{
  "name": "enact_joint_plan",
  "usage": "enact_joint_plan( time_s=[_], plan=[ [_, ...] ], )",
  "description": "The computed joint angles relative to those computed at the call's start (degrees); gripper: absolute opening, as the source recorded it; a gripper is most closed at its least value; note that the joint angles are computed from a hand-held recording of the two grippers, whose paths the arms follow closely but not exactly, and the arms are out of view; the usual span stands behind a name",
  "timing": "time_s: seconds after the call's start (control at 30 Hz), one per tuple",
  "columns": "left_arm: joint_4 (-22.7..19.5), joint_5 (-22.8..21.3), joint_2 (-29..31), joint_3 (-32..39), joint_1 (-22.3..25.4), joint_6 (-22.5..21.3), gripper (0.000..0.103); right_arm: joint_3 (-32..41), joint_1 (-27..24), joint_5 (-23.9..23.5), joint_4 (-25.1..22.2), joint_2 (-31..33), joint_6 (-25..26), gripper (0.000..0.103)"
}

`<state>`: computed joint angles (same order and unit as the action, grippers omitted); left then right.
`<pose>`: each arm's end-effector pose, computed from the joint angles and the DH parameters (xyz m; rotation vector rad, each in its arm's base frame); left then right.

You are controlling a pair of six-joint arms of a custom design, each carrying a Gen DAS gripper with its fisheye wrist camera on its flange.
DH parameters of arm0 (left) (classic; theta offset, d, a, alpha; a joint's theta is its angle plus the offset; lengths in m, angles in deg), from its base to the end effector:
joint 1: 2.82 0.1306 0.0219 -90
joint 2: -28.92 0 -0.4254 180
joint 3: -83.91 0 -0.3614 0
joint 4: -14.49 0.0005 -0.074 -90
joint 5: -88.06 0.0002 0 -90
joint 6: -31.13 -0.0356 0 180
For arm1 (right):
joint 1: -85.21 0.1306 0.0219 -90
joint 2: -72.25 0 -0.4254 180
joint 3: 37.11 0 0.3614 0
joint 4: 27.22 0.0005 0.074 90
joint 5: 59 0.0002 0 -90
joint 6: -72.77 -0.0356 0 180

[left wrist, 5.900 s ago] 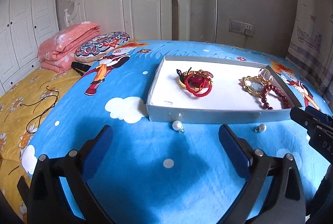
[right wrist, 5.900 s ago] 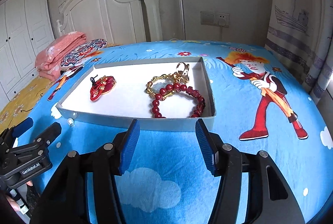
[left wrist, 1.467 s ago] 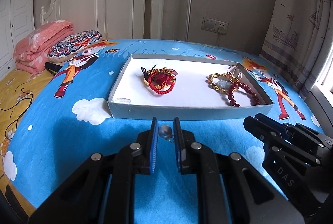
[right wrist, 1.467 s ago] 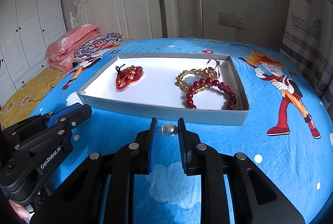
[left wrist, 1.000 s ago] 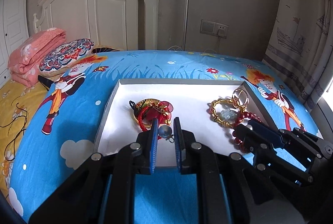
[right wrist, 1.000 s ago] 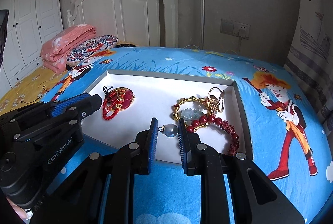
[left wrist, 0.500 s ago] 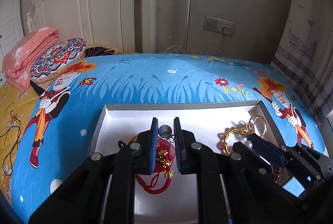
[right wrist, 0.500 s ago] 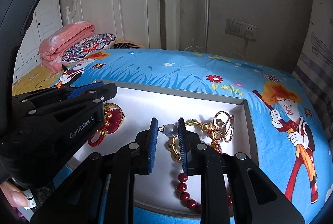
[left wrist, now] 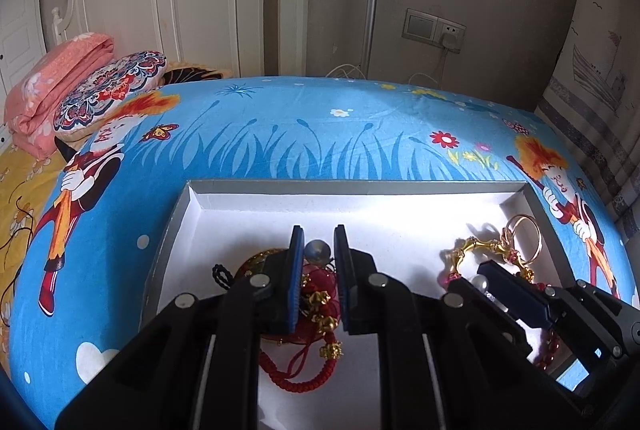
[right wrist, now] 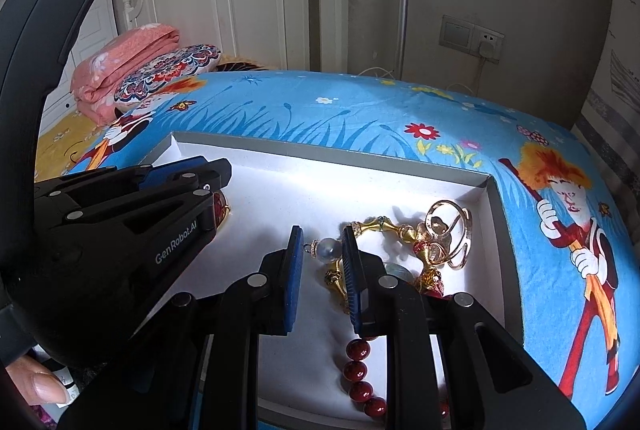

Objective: Organize jewelry
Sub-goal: 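Open the left tool over the tray while the right tool releases its pearl there, then withdraw both open tools from the tray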

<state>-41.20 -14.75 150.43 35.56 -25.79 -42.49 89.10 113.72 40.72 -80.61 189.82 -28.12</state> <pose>0.6253 -0.2570 0.4792 0.0273 2.3418 -0.0746 0.5773 0.3062 0.4850 -0.2765 2.3257 0.1415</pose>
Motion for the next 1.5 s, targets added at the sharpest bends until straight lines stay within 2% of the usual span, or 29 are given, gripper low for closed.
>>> enact_joint_plan(
  time_s=[0.07, 0.1, 0.13, 0.17, 0.2, 0.37, 0.43, 0.5, 0.6, 0.7, 0.87, 1.0, 1.13, 1.33, 1.5],
  plan=[
    [-0.59, -0.19, 0.12, 0.43, 0.16, 0.5, 0.018, 0.19, 0.02, 0.05, -0.23, 0.1, -0.06, 0.021],
    [-0.71, -0.22, 0.08, 0.48, 0.23, 0.81, 0.027, 0.21, 0.01, 0.11, -0.33, 0.11, -0.14, 0.025],
    [-0.39, -0.28, -0.16, 0.16, 0.3, 1.02, 0.044, 0.2, -0.03, 0.15, -0.41, 0.1, -0.32, 0.038],
    [0.41, -0.76, -0.59, -0.52, 0.29, 1.21, 0.053, 0.13, -0.09, 0.16, -0.41, 0.06, -0.6, 0.048],
    [1.65, -1.78, -1.25, -1.58, 0.21, 1.36, 0.067, -0.26, -0.17, 0.05, 0.02, -0.17, -0.89, 0.062],
    [4.28, -3.75, -3.16, -4.19, 0.32, 1.3, 0.078, -1.41, -0.17, 0.64, 1.12, -0.94, -0.34, 0.062],
    [6.02, -4.93, -4.23, -5.84, 0.43, 1.65, 0.089, -1.74, -0.12, 0.81, 1.25, -1.21, -0.24, 0.062],
    [7.23, -4.95, -5.34, -7.3, 0.67, 2.01, 0.095, -2.3, 0.02, 1.14, 1.5, -1.67, 0.05, 0.062],
    [7.55, -4.19, -6.79, -8.8, 0.97, 1.69, 0.098, -3.72, 0.19, 1.64, 2.2, -2.95, 0.31, 0.064],
    [8.14, -3.76, -8.39, -10.67, 0.98, 0.34, 0.098, -6.68, 0.44, 2.42, 4.4, -5.24, -0.09, 0.071],
    [11.6, -5.26, -11.82, -15.57, 0.47, -0.86, 0.098, -10.51, 0.85, 4.7, 6.52, -8.43, -0.86, 0.078],
    [15.13, -5.23, -15.27, -20.23, 0.17, 0.26, 0.098, -13.8, 0.78, 6.5, 8.47, -11.42, -2.76, 0.083],
    [16.49, -5.95, -18.51, -24.46, -0.58, 2.55, 0.098, -15.43, 0.89, 6.97, 8.0, -13.36, -4.55, 0.084],
    [18.29, -7.99, -22.38, -29.12, -2.96, 0.39, 0.098, -18.29, 1.72, 8.3, 8.24, -16.24, -5.04, 0.084],
    [17.67, -11.15, -24.06, -30.7, -5.36, -1.34, 0.098, -18.14, 2.02, 9.18, 6.57, -16.87, -5.11, 0.084]
  ],
)
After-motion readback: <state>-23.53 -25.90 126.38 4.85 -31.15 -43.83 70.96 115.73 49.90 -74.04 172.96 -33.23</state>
